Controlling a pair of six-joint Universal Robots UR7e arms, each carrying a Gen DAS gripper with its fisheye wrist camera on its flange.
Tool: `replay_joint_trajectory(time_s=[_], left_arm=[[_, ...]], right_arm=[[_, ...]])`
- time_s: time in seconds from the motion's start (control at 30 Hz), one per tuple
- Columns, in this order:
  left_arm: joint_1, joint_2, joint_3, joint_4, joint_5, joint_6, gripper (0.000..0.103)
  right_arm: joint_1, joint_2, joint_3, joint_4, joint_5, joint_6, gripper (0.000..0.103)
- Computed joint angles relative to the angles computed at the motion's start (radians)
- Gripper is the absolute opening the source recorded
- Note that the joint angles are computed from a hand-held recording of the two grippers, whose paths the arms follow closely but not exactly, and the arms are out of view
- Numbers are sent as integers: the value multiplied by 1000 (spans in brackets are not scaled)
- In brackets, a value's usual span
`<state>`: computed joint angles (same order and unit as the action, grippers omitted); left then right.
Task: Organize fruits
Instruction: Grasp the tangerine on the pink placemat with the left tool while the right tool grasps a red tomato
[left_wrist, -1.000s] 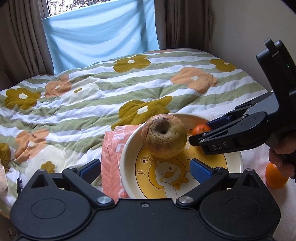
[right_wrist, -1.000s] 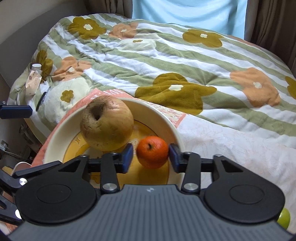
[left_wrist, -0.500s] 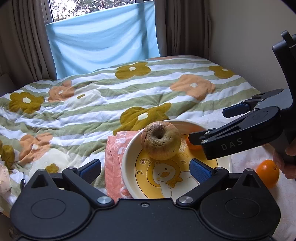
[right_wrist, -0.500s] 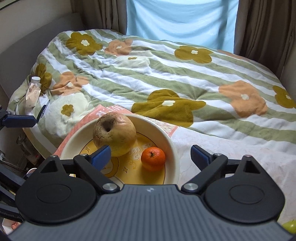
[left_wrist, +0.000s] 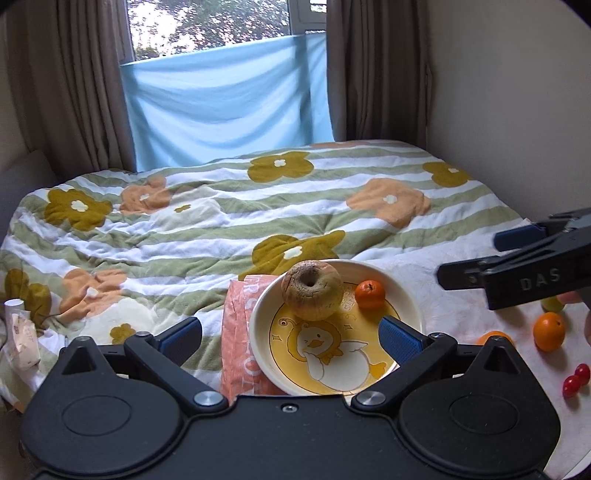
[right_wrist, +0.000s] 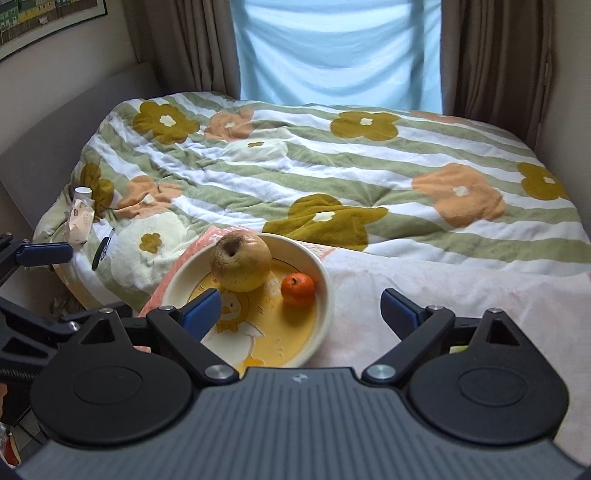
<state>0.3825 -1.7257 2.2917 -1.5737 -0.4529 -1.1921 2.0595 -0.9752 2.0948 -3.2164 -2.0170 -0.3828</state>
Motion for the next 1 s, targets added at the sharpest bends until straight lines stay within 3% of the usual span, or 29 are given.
replay_joint_trajectory(time_s=[0.2,0.43,0.7,1.0], left_arm=[[-125,47,-36,274,-55,-347,103],[-246,119,-31,401,-141,-606,103],[-325,180,10,407,-221,-755,103],[-336,211,88,346,-278,-824,103]], right_arm=[[-12,-161,137,-37,-7,-31,103],[-49,-360,276,-16,-35,-46,103],[-141,-513,446,-77,-35,-74,103],[-264,-506,583,-263,-9,-143,103]])
